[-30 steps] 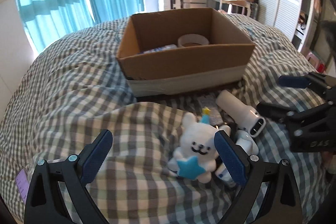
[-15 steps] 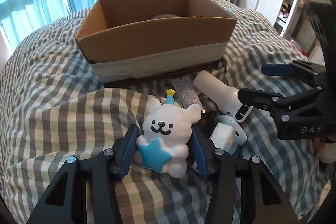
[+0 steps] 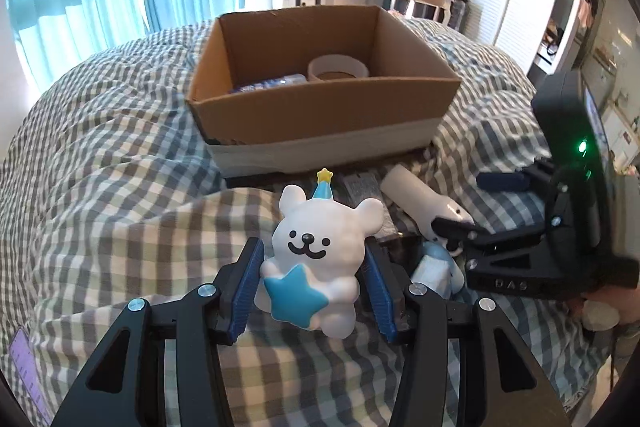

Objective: Organize objects
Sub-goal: 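Grasp the white bear figurine with the left gripper while the right grasps the white cylinder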

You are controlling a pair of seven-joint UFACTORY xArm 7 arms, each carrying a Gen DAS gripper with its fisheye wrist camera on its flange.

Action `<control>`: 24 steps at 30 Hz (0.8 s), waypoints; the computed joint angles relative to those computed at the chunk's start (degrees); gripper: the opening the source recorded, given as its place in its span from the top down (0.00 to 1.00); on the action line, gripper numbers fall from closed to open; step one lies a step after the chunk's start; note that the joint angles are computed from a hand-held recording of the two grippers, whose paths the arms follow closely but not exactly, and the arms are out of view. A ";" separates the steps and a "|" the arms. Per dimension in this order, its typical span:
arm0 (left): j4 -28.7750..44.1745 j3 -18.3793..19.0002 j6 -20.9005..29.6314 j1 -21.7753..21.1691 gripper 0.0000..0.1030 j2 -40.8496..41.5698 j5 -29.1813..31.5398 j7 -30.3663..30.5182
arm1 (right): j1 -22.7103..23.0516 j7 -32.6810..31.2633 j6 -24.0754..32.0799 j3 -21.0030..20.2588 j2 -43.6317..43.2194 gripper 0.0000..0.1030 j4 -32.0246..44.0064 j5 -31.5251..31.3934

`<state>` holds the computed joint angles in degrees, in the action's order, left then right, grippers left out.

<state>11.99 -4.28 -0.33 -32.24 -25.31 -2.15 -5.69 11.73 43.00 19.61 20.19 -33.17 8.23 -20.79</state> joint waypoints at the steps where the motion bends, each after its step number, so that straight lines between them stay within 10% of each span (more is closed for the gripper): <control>1: 0.16 -0.06 -0.09 0.24 0.51 0.14 0.04 -0.06 | 0.03 -0.36 -0.12 -0.22 0.84 0.31 0.39 0.02; 10: 0.05 2.82 -0.52 -1.79 0.51 1.43 -1.25 0.88 | -0.16 -3.86 -1.16 -3.20 10.99 0.40 4.71 0.66; 16: 0.00 3.18 -0.63 -2.16 0.51 1.75 -1.79 1.24 | 1.84 -5.71 -1.39 -4.37 10.11 0.57 4.23 2.09; 24: -0.57 2.90 0.03 -2.08 0.51 0.55 -2.00 1.27 | 4.26 -4.34 2.00 -2.28 2.62 0.57 2.54 1.17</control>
<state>11.42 -1.38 -0.29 -34.32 -24.77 -4.15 -4.41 15.99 38.66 21.61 17.92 -30.56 10.77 -19.63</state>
